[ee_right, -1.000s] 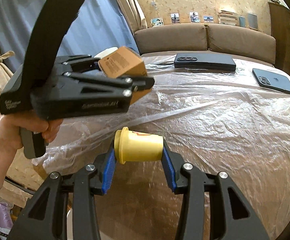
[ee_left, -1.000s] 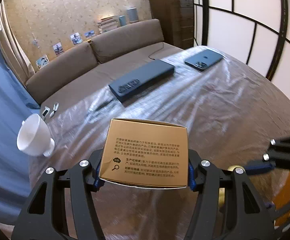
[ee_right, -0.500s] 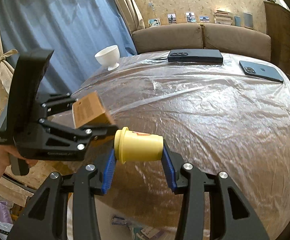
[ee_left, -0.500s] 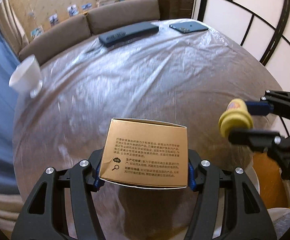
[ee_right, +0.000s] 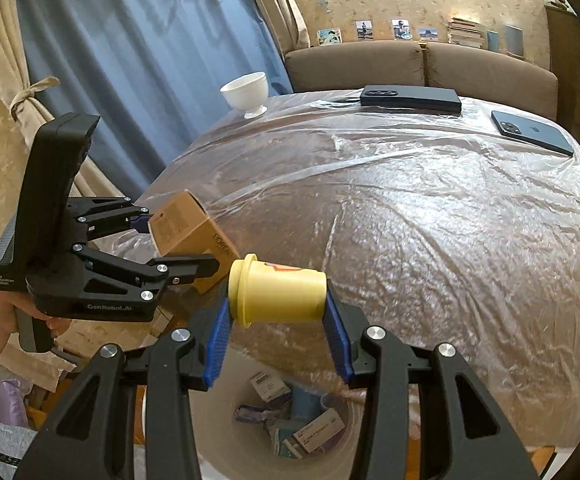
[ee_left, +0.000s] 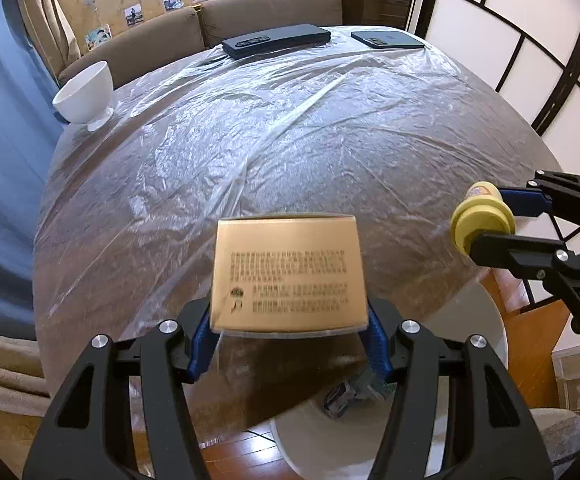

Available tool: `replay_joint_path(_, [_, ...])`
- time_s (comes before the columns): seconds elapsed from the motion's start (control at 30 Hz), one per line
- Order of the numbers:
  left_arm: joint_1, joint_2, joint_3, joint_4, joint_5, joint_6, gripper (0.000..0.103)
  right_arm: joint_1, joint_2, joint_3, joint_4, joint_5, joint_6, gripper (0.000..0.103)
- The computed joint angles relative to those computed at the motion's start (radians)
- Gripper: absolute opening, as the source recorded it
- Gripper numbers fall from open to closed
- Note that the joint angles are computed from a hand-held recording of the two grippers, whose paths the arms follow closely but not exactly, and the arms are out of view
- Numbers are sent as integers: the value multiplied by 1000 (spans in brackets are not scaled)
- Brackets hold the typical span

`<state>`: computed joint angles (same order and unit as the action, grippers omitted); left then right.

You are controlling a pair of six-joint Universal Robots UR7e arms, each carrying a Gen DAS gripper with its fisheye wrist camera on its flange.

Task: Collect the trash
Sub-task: 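Lift the brown box with the left tool while the right tool carries the yellow cap over the bin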

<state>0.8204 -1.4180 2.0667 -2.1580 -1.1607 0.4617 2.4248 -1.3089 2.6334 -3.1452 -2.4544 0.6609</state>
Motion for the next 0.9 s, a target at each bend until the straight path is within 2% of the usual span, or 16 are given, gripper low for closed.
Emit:
replay_joint_path(0.33, [-27, -83, 43, 59, 15, -30, 60, 46, -6, -2, 55, 28, 33, 42])
replay_joint_path(0.9, [-51, -151, 97, 121, 21, -87, 60, 99, -25, 8, 143, 54, 119, 42])
